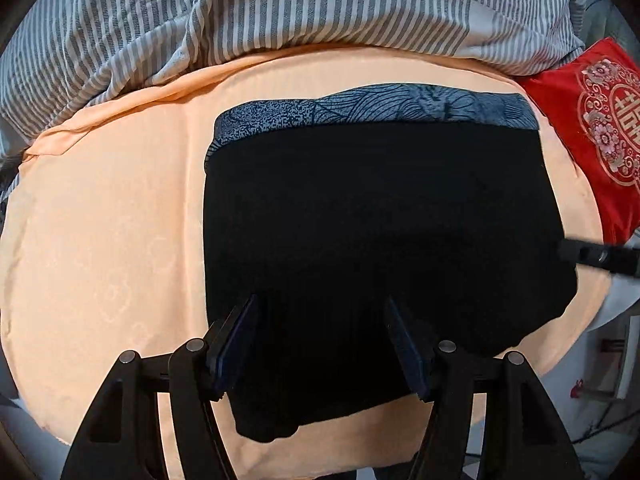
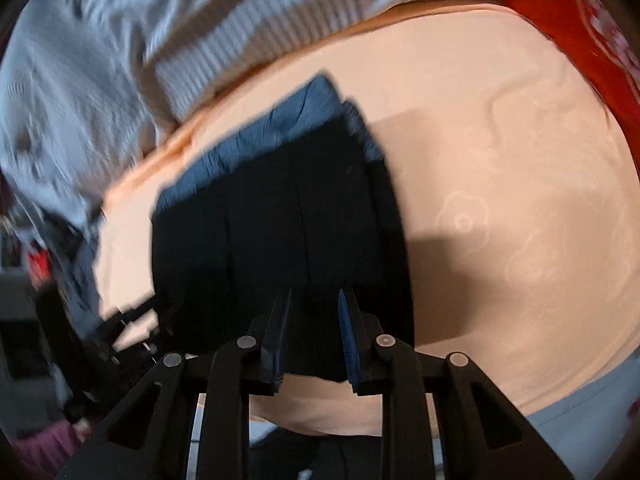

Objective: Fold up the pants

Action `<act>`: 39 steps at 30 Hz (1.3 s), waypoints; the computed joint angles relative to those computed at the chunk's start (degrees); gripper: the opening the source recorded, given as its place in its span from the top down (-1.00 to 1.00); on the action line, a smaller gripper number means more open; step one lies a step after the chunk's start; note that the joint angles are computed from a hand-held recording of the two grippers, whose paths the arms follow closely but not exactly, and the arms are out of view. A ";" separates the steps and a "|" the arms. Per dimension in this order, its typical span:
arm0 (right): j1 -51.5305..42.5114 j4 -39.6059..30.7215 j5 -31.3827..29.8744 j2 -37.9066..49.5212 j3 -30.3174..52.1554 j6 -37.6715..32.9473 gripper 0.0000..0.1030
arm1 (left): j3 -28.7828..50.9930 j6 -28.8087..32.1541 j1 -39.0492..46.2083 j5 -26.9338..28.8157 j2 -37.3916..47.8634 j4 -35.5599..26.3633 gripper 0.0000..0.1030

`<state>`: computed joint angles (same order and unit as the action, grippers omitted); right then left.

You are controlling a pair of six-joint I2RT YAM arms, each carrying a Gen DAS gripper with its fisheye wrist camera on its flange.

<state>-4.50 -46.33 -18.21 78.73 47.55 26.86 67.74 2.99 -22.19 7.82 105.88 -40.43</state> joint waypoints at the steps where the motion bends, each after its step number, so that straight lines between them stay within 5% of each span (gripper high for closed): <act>1: 1.16 0.45 1.46 0.99 -0.21 0.01 0.50 | 0.05 -0.04 -0.17 -0.11 0.30 0.39 -0.27; 10: 4.81 1.08 7.06 3.18 -0.04 0.26 0.47 | 1.44 -1.56 -2.84 -4.36 -0.11 -2.20 -0.31; 13: 5.97 -0.22 7.34 2.49 0.88 2.96 0.29 | 1.92 -2.69 -2.82 -4.62 -1.57 -4.38 -0.67; 19: 10.27 -6.29 8.82 -1.32 3.43 7.83 0.02 | 3.56 -2.86 -2.66 -5.57 -5.32 -11.05 -0.67; 22: 13.63 -10.07 10.95 -3.10 5.89 10.37 -0.15 | 3.98 -2.93 -2.07 -6.35 -7.68 -13.81 -1.00; 31: 21.83 -18.33 17.60 -5.44 13.14 20.02 -0.58 | 6.08 -1.21 -0.10 -6.98 -13.31 -21.68 -1.00; 39: 25.21 -26.52 22.54 -3.83 20.34 21.10 -1.00 | 8.97 -2.23 -0.58 -7.66 -15.43 -25.60 -1.00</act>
<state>20.71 -72.85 4.33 74.90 67.89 47.96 76.71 0.76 -22.76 0.17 90.45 -66.04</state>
